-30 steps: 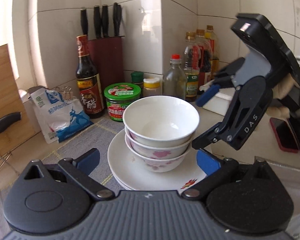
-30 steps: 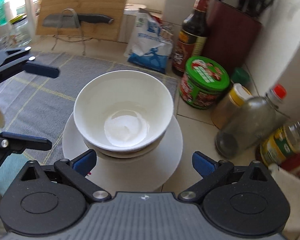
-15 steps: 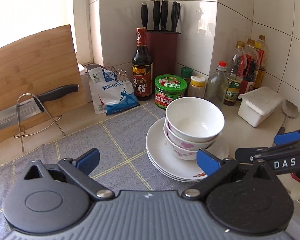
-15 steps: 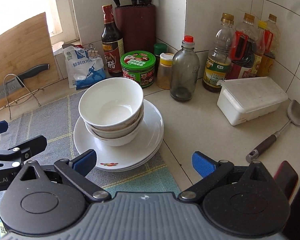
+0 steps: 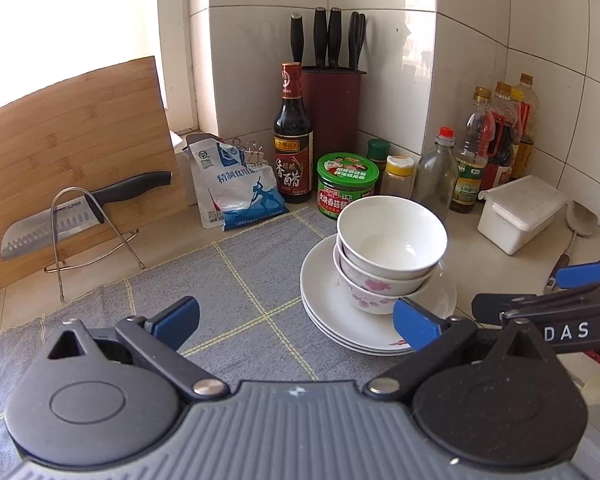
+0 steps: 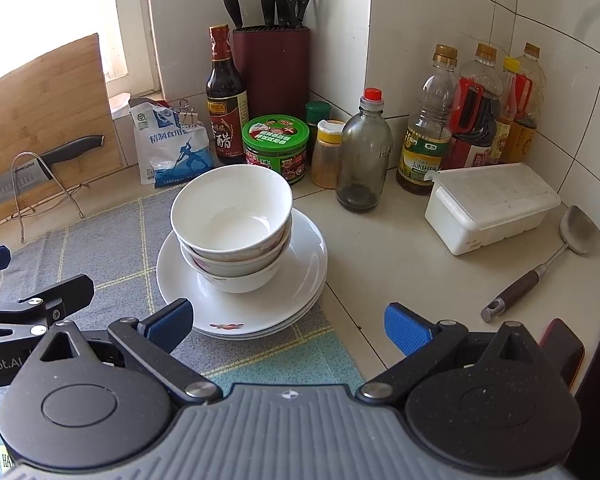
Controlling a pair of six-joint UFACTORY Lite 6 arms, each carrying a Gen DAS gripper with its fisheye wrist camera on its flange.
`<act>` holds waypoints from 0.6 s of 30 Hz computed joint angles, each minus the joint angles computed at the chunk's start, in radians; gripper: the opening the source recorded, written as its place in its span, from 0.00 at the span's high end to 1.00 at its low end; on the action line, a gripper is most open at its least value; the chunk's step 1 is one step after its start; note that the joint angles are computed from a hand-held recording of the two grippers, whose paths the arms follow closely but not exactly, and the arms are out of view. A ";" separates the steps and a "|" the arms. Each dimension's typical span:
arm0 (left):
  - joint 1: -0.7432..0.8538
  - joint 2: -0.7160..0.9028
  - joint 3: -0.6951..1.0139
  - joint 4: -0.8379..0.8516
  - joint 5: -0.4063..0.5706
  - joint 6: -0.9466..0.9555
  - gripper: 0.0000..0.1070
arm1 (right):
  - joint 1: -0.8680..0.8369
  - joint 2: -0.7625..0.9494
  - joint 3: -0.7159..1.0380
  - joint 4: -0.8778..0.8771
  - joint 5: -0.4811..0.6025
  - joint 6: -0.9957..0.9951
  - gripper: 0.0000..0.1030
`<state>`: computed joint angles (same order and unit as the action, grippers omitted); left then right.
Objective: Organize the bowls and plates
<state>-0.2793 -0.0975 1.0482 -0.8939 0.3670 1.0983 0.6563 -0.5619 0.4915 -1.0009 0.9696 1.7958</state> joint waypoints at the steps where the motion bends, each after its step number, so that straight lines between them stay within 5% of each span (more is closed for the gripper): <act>1: -0.001 -0.002 -0.002 0.005 -0.004 -0.007 0.04 | 0.001 0.003 0.002 -0.001 0.001 -0.001 0.00; 18: -0.011 -0.015 0.000 0.078 -0.025 -0.111 0.04 | -0.001 0.001 0.014 -0.006 0.014 -0.036 0.00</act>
<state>-0.2902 -0.1124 1.0482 -0.8161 0.3419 0.9872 0.6557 -0.5613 0.5057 -1.0066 0.9834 1.7601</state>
